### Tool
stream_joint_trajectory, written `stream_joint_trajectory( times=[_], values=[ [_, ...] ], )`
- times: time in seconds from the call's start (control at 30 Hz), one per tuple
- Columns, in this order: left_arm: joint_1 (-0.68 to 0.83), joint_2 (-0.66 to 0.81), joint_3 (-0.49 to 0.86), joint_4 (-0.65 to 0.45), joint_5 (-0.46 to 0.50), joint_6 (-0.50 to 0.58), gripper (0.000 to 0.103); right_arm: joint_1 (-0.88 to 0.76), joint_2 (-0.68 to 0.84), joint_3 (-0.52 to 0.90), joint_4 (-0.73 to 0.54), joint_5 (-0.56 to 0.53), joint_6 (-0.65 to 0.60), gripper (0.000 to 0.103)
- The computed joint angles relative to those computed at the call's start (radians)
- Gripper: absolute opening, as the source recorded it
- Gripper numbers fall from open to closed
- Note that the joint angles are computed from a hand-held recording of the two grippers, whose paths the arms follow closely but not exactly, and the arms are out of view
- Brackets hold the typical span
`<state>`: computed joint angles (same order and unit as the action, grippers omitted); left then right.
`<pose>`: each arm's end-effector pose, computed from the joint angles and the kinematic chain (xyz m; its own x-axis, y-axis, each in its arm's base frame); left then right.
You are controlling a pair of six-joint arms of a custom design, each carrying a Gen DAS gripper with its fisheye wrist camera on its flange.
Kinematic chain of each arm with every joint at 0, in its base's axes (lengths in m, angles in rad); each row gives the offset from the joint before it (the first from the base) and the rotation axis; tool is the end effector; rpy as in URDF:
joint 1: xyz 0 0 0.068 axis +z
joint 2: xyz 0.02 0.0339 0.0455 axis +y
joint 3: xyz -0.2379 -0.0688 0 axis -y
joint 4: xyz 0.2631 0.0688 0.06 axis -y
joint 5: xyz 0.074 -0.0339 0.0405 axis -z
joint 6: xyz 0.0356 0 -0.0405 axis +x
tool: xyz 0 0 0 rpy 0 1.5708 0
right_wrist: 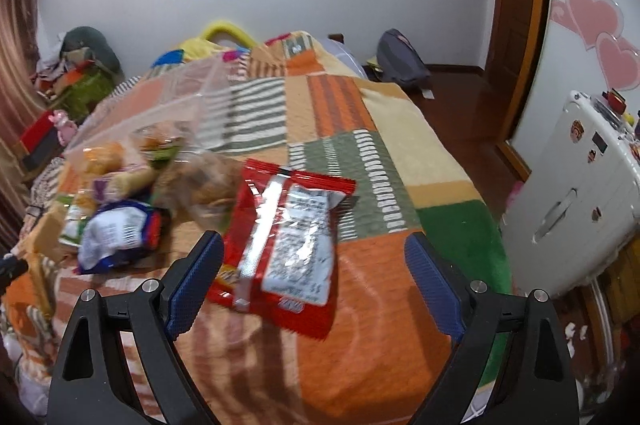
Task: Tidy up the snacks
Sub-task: 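Grasp the bagged bread roll with the left tool while the right tool grasps the red snack packet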
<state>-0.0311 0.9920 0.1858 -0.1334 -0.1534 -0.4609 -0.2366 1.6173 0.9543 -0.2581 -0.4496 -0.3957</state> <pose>0.1798 -0.0002 0.0762 -0.6963 -0.4181 -0.5834 -0.4121 0.8984 -0.1520 0.3337 -0.0645 0.1520 -0.6971 -0.1890 -0.6916 -0.3394 0.9367 0.0861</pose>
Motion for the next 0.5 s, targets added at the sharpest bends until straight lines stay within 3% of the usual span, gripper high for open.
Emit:
stream_joint_trajectory(
  times=[0.2,0.37,0.5],
  values=[
    [0.049,0.215,0.021,0.152,0.065,-0.012,0.064,0.024,0.108,0.089,-0.086,-0.032,-0.016,0.091],
    [0.059,0.358,0.055,0.227,0.063,-0.023,0.064,0.043,0.174,0.136,-0.123,-0.023,-0.008,0.092],
    [0.046,0.369,0.055,0.25,0.039,-0.041,0.063,0.041,0.186,0.134,-0.1,-0.018,-0.001,0.093]
  ],
)
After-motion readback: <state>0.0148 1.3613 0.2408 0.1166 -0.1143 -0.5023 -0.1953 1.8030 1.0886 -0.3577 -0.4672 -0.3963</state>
